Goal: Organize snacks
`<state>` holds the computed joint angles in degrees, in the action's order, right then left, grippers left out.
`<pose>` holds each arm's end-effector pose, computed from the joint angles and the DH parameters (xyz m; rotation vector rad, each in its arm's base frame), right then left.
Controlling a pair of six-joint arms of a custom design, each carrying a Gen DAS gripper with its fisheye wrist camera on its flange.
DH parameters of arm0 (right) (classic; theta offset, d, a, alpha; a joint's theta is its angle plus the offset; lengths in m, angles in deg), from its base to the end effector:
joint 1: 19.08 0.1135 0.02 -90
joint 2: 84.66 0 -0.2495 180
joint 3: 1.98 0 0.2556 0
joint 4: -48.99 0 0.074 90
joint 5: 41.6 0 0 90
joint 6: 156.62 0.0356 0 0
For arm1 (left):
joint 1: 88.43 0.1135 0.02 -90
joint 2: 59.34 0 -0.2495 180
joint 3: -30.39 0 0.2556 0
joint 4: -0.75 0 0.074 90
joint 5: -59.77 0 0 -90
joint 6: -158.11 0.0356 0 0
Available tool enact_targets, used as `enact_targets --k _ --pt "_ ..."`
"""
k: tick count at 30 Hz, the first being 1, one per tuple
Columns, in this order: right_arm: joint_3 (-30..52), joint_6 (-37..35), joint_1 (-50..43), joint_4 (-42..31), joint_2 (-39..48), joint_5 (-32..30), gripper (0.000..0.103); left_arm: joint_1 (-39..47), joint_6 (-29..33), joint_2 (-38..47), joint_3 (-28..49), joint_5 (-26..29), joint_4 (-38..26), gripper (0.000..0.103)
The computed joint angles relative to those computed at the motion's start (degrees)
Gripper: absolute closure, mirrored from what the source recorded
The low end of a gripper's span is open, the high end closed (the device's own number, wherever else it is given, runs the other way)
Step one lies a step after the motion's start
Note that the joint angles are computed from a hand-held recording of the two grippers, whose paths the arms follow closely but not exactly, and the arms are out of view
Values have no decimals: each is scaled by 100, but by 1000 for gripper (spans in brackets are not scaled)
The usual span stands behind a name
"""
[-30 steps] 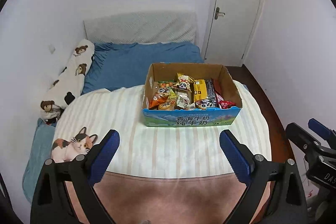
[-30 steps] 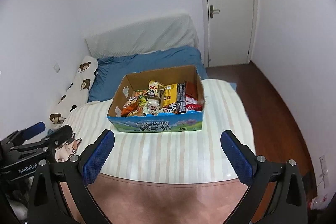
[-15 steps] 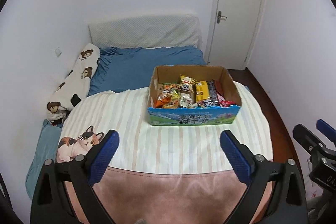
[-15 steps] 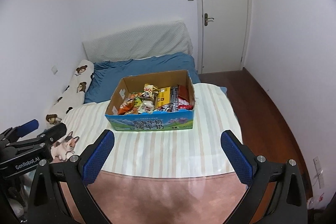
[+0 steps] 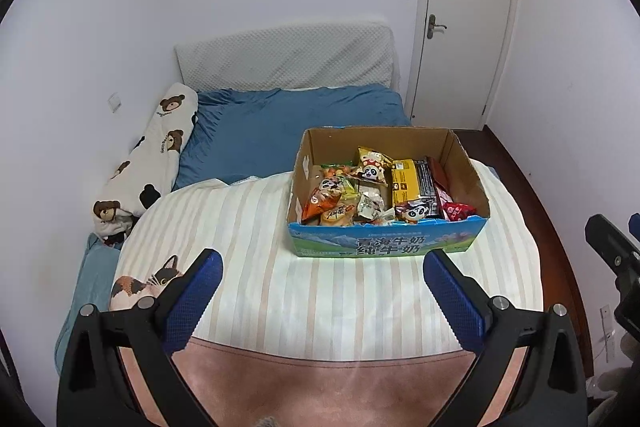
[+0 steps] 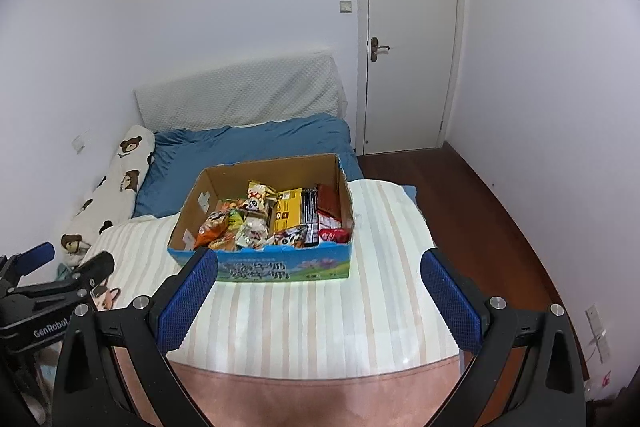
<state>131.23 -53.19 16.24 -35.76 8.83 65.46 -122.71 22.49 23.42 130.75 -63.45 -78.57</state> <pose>0.2575 0.1696 0.4494 -0.2979 2.2957 0.0790 0.2435 -0.1424 0.3469 -0.4163 2.3689 0.1605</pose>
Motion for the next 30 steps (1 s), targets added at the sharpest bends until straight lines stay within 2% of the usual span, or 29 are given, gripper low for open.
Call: enact_targets --k 13,30 --pt "170 70 -85 42 492 -59 0 308 430 495 325 354 231 0" --pt "281 171 10 -31 527 105 0 379 505 548 442 322 293 0"
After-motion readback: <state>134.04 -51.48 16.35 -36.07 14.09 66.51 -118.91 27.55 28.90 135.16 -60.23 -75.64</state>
